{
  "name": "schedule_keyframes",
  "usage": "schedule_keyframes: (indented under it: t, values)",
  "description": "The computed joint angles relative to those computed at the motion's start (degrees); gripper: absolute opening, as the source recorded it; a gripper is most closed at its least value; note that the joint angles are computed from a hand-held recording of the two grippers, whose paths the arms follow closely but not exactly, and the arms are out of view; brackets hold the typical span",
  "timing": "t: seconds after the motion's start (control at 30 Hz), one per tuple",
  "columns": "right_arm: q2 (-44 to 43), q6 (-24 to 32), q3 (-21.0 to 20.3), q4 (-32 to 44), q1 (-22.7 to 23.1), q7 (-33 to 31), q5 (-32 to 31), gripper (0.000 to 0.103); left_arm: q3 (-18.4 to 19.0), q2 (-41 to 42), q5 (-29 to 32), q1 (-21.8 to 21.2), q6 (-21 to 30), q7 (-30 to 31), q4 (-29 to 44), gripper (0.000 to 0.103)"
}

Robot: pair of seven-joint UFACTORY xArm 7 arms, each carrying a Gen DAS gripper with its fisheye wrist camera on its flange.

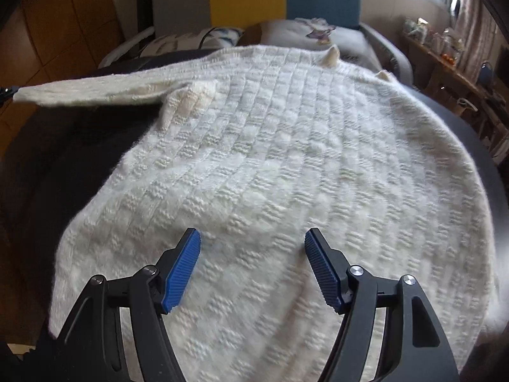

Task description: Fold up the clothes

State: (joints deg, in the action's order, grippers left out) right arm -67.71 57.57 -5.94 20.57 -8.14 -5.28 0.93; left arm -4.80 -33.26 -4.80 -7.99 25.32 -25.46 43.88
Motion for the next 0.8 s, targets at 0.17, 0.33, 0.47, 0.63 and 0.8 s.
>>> schedule_keyframes:
  t: [0.17, 0.33, 0.47, 0.63, 0.8]
  values:
    - [3.9, -3.5, 1.9, -0.1, 3.3, -0.7, 1.6, 0.081, 1.0, 4.1, 3.1, 4.3, 3.6, -1.3, 2.7, 0.0]
    - [6.6, -7.5, 2.0, 0.0, 4.6, 0.2, 2.4, 0.082, 4.8, 2.0, -2.4, -1.8, 6.2, 6.9, -0.7, 0.007]
    - [5.2, -8.1, 1.4, -1.0, 4.6, -0.4, 2.3, 0.084, 11.5, -0.8, -16.7, -9.8, 11.5, 16.0, -3.9, 0.022]
    - [4.0, -7.2, 2.2, -1.5, 4.8, -0.1, 2.3, 0.084, 13.6, -3.2, -31.3, -13.1, 14.0, 20.2, -9.0, 0.026]
    - [3.7, -6.4, 2.8, -1.5, 4.9, 0.4, 1.8, 0.084, 11.3, -2.3, -40.1, -14.9, 12.2, 21.5, -11.4, 0.028]
